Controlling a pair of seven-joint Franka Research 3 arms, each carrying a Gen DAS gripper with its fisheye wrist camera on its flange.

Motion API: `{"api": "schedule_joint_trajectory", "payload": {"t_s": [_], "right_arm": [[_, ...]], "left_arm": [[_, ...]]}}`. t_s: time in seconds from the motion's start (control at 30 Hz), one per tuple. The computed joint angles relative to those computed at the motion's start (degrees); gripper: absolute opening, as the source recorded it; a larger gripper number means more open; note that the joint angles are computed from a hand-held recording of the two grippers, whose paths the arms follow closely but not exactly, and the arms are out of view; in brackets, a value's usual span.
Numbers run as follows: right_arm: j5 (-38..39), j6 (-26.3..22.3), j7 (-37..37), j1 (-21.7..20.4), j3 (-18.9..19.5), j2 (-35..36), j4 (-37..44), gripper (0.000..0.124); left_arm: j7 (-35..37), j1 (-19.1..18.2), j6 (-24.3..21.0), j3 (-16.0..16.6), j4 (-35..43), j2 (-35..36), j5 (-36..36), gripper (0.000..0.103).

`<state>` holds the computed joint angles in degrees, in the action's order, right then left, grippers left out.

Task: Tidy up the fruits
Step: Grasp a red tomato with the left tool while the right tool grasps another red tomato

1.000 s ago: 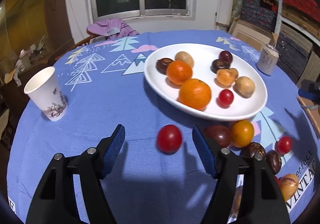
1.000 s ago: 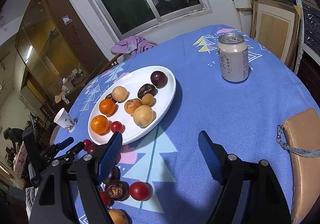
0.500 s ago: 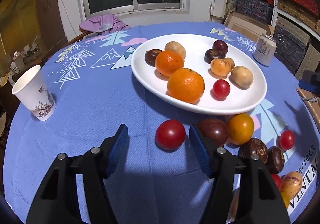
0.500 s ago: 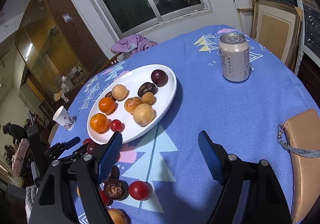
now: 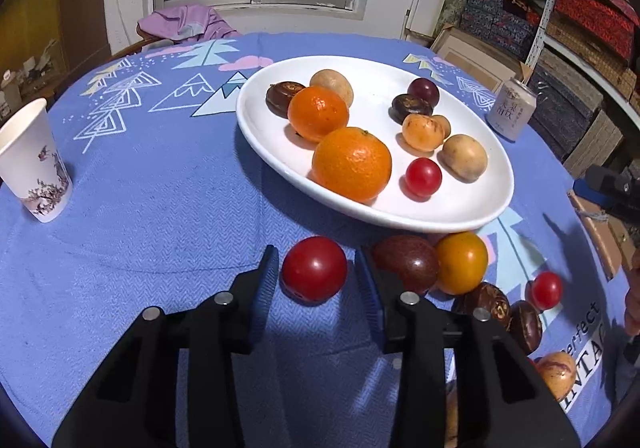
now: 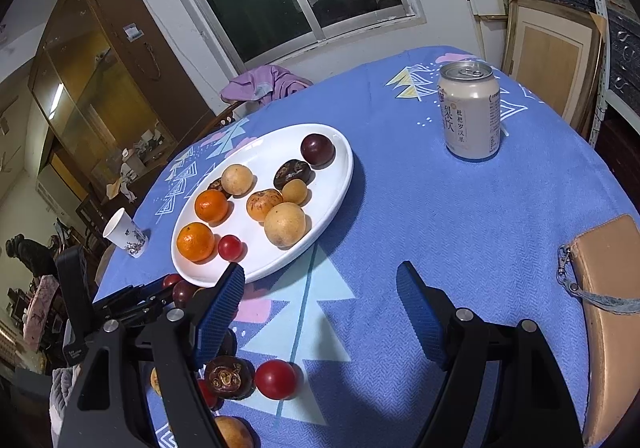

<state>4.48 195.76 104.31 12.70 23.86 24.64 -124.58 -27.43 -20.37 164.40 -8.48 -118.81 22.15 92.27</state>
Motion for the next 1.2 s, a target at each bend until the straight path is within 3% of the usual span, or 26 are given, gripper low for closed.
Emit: {"api": "schedule_joint_trajectory", "payload": {"t_s": [0.17,0.4,0.53,0.77,0.93,1.03,1.2], "right_arm": [[-0.05,-0.76,-0.41,0.22,-0.15,0.05,0.26,0.079],[-1.88,-1.90,-2.53,-1.83,2.69,0.25,-0.03,0.079],[-2.56,-3.18,-5.17,-1.16,2.99,-0.49,-1.25,0.079],[2.80,-4.62,-11.57,11.86,-7.60,-2.48,-3.44,0.074],[7.05,-6.67,-16.06,23.52,-17.46,-2.06,-2.31,0.050],[8.91,-7.16,-18.29,30.87,-23.91,-1.73,-2.01,0.045],[10.68,-8.32,-19.75,34.00,-26.58,-1.02,-1.32,0.035]], "left_arm": [[2.28,-0.44,-1.03,-0.11,-0.56,-0.30,-2.39,0.031],[6.16,-4.65,-15.73,-1.17,-4.52,-4.54,-9.37,0.031],[1.09,-4.22,-16.07,-1.96,-8.05,-7.65,-7.36,0.031],[0.13,-3.14,-14.61,-3.19,-9.32,-7.84,-7.71,0.031],[0.16,-3.37,-14.84,-3.45,-9.10,-7.74,-6.92,0.031],[0.44,-3.20,-14.36,-3.39,-8.97,-7.49,-7.26,0.031],[1.79,-3.22,-13.77,-3.27,-8.41,-6.84,-7.73,0.031]]}}
